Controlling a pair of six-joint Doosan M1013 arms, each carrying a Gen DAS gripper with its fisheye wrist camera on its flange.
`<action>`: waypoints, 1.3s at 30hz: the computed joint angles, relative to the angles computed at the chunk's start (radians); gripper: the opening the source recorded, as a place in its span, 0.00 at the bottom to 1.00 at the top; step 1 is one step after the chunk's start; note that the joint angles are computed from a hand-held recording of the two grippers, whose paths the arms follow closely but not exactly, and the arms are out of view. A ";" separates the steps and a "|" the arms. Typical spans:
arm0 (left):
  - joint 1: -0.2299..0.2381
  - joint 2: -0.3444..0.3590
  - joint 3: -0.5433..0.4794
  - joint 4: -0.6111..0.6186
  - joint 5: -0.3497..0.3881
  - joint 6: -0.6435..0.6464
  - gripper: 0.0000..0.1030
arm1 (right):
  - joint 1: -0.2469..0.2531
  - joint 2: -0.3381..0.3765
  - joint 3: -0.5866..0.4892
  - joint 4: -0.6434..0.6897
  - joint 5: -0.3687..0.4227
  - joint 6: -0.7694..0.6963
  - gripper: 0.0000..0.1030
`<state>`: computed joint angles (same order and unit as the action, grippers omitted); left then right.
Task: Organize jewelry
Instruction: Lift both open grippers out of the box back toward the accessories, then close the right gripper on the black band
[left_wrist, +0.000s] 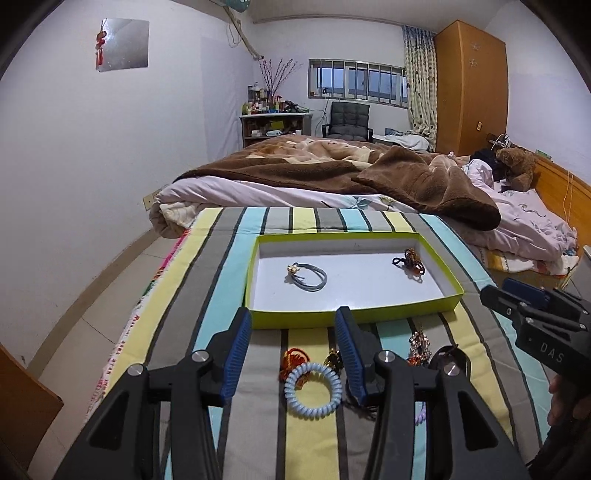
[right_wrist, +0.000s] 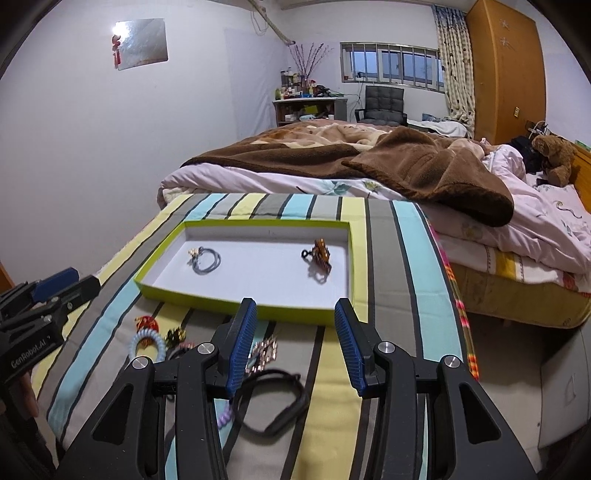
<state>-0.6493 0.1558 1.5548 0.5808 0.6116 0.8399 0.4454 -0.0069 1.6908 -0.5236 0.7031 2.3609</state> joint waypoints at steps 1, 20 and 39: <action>-0.002 -0.003 0.004 0.012 0.004 -0.011 0.47 | 0.003 -0.005 0.007 -0.001 0.003 0.006 0.44; 0.051 -0.050 0.113 -0.273 -0.034 0.118 0.47 | 0.004 -0.018 0.079 0.169 0.057 -0.032 0.44; 0.084 -0.050 0.135 -0.429 -0.019 0.228 0.49 | 0.009 0.044 0.037 0.126 0.128 -0.023 0.14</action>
